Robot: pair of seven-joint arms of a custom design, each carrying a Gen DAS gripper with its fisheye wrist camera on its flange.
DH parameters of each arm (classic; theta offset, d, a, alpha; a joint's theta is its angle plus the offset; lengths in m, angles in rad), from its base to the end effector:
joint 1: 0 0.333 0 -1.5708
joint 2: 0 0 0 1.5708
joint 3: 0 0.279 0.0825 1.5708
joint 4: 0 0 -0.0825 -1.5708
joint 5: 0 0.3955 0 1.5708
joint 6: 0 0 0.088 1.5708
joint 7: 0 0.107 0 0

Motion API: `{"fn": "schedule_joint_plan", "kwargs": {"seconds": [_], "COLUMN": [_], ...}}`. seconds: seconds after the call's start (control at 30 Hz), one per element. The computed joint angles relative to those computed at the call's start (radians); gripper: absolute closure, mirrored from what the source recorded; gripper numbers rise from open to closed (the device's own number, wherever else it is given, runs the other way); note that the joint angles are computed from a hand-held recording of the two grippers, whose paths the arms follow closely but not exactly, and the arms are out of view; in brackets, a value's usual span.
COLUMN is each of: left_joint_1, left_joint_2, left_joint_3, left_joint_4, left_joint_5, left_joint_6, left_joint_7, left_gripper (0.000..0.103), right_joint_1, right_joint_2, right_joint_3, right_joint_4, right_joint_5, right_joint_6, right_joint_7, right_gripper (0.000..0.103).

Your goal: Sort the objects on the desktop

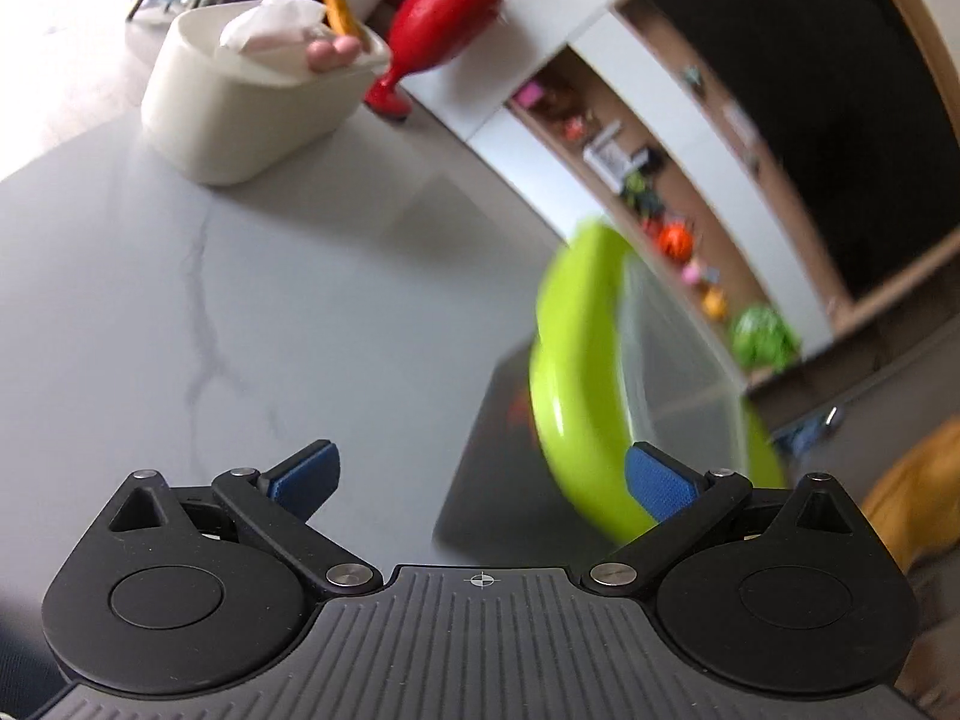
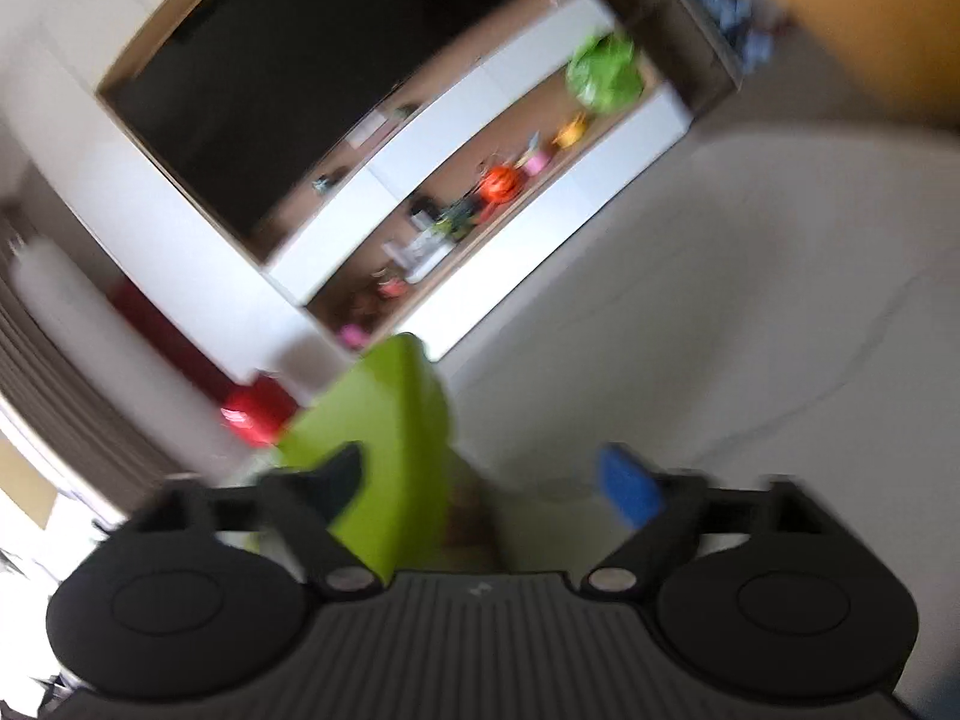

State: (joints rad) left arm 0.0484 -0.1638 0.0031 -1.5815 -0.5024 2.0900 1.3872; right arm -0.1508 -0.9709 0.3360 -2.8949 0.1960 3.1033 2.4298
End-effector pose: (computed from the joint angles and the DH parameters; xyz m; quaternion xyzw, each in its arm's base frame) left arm 0.5492 0.0048 0.7407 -0.7460 0.5307 -0.4015 0.0265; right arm 0.3513 0.0530 0.5258 -0.3034 0.7773 -0.2352 0.4985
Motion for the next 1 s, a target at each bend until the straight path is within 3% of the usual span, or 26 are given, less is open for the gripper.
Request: {"fn": "schedule_joint_plan", "kwargs": {"seconds": [0.03,0.1,0.17,0.23,0.37,0.53,0.6,0.7,0.87,0.93,1.0], "left_joint_1": [0.003,-0.021,-0.053,-0.086,-0.127,-0.158,-0.165,-0.16,-0.148,-0.161,-0.175], "left_joint_2": [-0.048,-0.123,-0.157,-0.184,-0.258,-0.344,-0.39,-0.413,-0.4,-0.395,-0.394], "left_joint_3": [0.001,0.0,-0.017,-0.042,-0.108,-0.113,-0.106,-0.104,-0.125,-0.109,-0.088], "left_joint_4": [-0.034,-0.103,-0.114,-0.116,-0.131,-0.163,-0.192,-0.204,-0.174,-0.172,-0.169], "left_joint_5": [0.007,0.015,0.051,0.119,0.318,0.445,0.471,0.521,0.601,0.586,0.551], "left_joint_6": [-0.05,-0.065,-0.078,-0.093,-0.101,-0.065,-0.026,0.022,0.01,-0.003,-0.019], "left_joint_7": [0.014,0.035,0.052,0.091,0.1,0.063,0.056,0.036,-0.006,-0.009,-0.013], "left_gripper": [0.0,0.0,0.0,0.0,0.0,0.0,0.0,0.0,0.0,0.0,0.0], "right_joint_1": [0.004,0.087,0.2,0.276,0.313,0.224,0.233,0.33,0.311,0.321,0.333], "right_joint_2": [-0.044,-0.068,-0.08,-0.06,-0.046,-0.035,-0.027,-0.035,0.014,0.054,0.059], "right_joint_3": [0.025,-0.021,-0.128,-0.154,-0.074,0.073,0.065,-0.015,0.021,0.015,0.011], "right_joint_4": [0.018,0.046,0.079,0.131,0.214,0.339,0.359,0.35,0.429,0.476,0.478], "right_joint_5": [0.059,0.198,0.064,-0.038,-0.055,-0.176,-0.202,-0.212,-0.245,-0.238,-0.242], "right_joint_6": [-0.101,-0.221,-0.34,-0.388,-0.467,-0.599,-0.602,-0.581,-0.676,-0.757,-0.763], "right_joint_7": [-0.047,-0.232,-0.191,-0.146,-0.17,-0.014,0.007,-0.1,-0.118,-0.118,-0.114], "right_gripper": [0.01,0.01,0.009,0.005,0.002,0.0,0.0,0.0,0.0,0.0,0.0]}}
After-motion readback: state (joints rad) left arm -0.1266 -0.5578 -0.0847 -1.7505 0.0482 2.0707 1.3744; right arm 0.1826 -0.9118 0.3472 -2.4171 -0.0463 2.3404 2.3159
